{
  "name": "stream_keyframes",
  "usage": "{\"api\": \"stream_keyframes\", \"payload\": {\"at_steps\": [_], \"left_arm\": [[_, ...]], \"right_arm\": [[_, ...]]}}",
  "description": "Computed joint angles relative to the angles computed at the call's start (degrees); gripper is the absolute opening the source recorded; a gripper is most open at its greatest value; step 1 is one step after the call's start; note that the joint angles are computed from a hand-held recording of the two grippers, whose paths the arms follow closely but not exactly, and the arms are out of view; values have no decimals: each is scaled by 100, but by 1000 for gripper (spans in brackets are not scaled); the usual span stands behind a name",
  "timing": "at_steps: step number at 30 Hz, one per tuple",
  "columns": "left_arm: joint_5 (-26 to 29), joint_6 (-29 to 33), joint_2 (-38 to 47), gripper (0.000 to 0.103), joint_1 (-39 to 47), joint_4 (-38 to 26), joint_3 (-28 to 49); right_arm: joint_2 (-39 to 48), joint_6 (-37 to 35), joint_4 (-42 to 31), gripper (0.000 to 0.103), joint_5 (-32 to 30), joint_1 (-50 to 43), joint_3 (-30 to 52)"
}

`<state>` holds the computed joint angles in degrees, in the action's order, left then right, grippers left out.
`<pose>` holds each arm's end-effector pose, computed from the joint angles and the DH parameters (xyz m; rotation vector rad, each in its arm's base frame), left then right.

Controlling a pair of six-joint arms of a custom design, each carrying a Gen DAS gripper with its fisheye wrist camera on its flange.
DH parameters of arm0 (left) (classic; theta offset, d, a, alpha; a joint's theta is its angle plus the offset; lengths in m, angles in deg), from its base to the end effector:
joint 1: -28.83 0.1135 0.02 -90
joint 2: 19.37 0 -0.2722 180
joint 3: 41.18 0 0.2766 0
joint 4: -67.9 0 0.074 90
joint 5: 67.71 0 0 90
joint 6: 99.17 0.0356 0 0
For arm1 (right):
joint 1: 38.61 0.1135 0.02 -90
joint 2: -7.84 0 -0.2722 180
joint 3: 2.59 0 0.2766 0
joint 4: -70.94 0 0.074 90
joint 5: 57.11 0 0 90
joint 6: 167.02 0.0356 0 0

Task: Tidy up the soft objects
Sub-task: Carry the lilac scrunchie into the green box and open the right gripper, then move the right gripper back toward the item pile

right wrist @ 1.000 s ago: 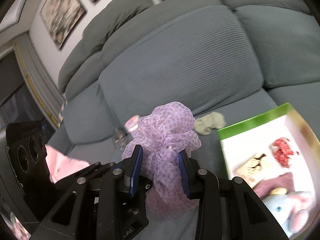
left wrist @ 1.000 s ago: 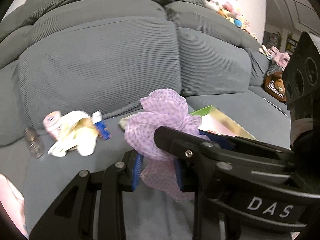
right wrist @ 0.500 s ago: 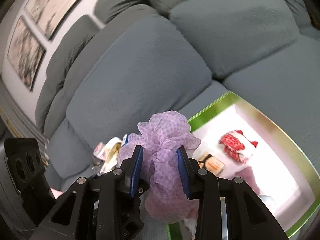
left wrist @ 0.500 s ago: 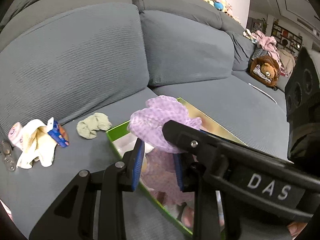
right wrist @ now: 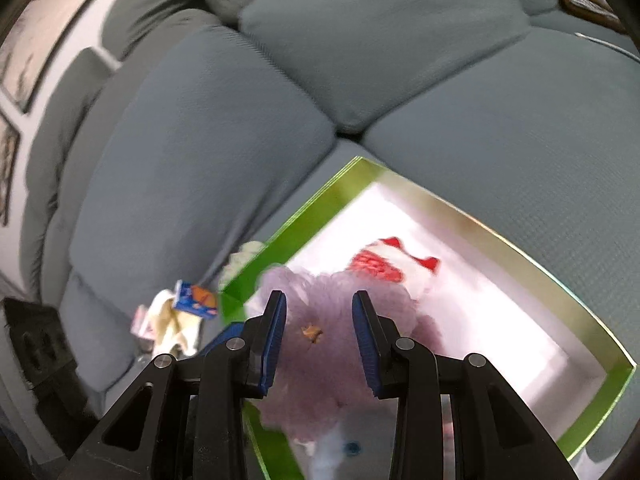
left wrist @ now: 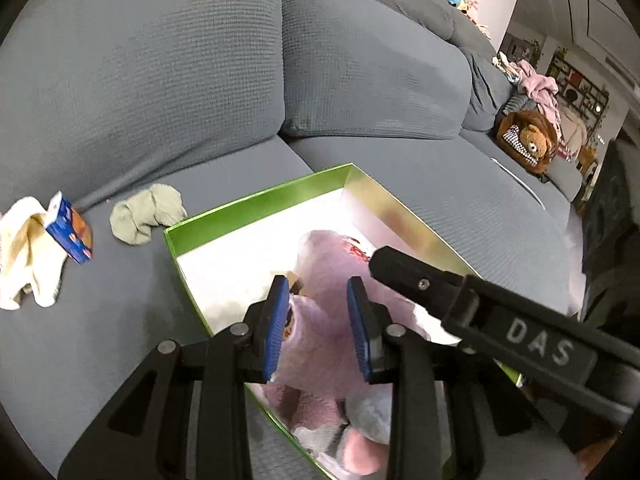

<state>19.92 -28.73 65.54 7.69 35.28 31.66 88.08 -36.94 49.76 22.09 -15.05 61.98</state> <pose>0.3216 -0.1228 0.2497 0.0122 2.3698 -0.2980 0.2974 0.1370 0.2417 0.2251 2.3159 0.7997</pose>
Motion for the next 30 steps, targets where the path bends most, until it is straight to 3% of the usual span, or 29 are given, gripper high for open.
{"api": "stream_keyframes", "payload": {"at_steps": [2, 4, 6, 12, 14, 16, 22, 26, 30], "left_arm": [[-3, -38, -23, 32, -11, -100, 19], [-43, -44, -121, 40, -10, -130, -31], [-97, -46, -289, 55, 0, -91, -157], [-35, -10, -873, 76, 233, -153, -534], [-74, 22, -1180, 80, 328, -187, -726], [-73, 77, -1433, 83, 457, -215, -892], [133, 96, -2490, 86, 1278, -571, -1493], [139, 391, -3281, 86, 2021, -911, -1921], [842, 891, -3722, 86, 3328, -1446, -2146]], "right_arm": [[-21, 49, -57, 38, 67, -43, -11], [-91, 81, -48, 38, 108, -64, -51], [-186, 72, -51, 38, 217, -42, -77], [-314, 52, -175, 38, 473, 109, -26], [-321, 42, -242, 47, 658, 200, 33], [-399, 47, -193, 76, 901, 323, 13], [-529, 15, -27, 85, 1095, 529, -23], [-551, 43, -182, 85, 1393, 725, 78], [-491, -37, -457, 85, 1803, 1130, 343]]}}
